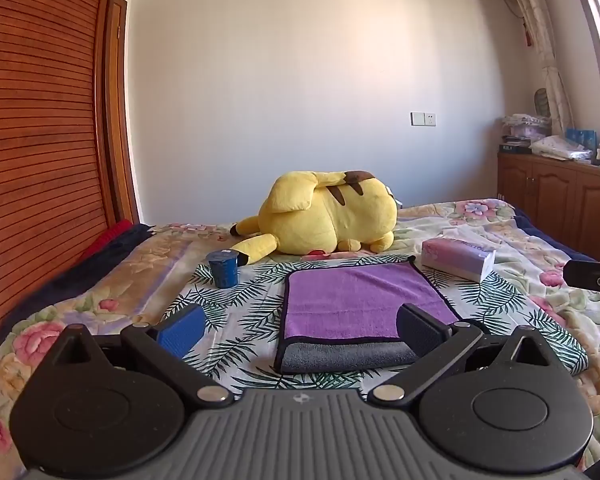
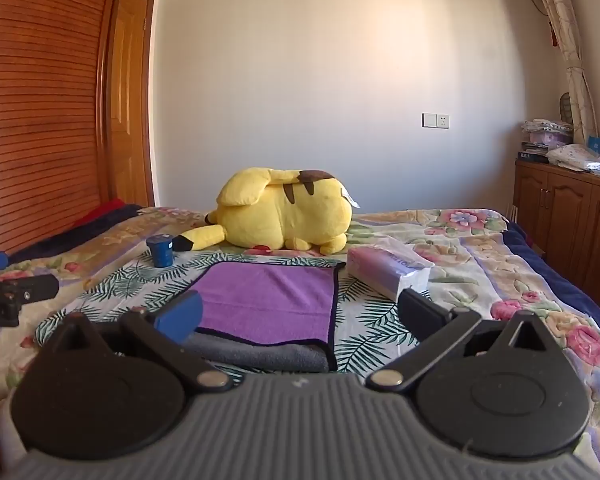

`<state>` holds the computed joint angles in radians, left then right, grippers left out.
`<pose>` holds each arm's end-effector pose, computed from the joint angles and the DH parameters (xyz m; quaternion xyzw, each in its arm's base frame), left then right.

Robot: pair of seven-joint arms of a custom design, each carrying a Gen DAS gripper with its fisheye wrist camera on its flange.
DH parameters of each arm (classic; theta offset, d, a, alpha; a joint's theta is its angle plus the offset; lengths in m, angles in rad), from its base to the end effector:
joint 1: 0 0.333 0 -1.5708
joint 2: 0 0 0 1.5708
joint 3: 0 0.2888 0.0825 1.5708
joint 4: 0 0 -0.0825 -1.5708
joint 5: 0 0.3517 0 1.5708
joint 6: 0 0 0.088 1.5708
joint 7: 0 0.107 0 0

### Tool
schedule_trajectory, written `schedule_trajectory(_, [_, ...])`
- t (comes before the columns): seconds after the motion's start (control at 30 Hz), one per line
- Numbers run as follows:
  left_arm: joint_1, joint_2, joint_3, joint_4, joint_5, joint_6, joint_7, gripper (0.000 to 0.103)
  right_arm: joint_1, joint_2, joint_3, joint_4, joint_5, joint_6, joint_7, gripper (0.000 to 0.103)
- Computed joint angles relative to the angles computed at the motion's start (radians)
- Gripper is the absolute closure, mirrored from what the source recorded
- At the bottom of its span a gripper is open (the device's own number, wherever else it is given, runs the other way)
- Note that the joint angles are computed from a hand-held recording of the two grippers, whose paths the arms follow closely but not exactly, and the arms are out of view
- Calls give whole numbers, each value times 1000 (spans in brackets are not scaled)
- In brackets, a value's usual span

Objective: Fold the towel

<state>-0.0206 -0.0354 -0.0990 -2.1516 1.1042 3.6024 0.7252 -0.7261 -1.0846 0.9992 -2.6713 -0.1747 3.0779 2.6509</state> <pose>0.4766 -0.1716 0.5313 -0.3648 0.7173 -0.5051 0.3120 0.3619 0.1809 0.5078 -0.4287 0.6571 -0.5083 0.3551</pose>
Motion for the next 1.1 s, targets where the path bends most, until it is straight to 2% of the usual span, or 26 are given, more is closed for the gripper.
schedule_trajectory(0.27, [4,14,1,20,26,-2,-21,16,1,-1,-1,-1,-2,-1,1,0])
schedule_trajectory(0.3, [4,-1,-4,-3,-13,-2,17,16,1,-1,-2,-1,-2,0,1,0])
schedule_trajectory(1.1, [2,1,0,0,-6,-1,14,16,7,-3,-6,-8,-1,2,2,0])
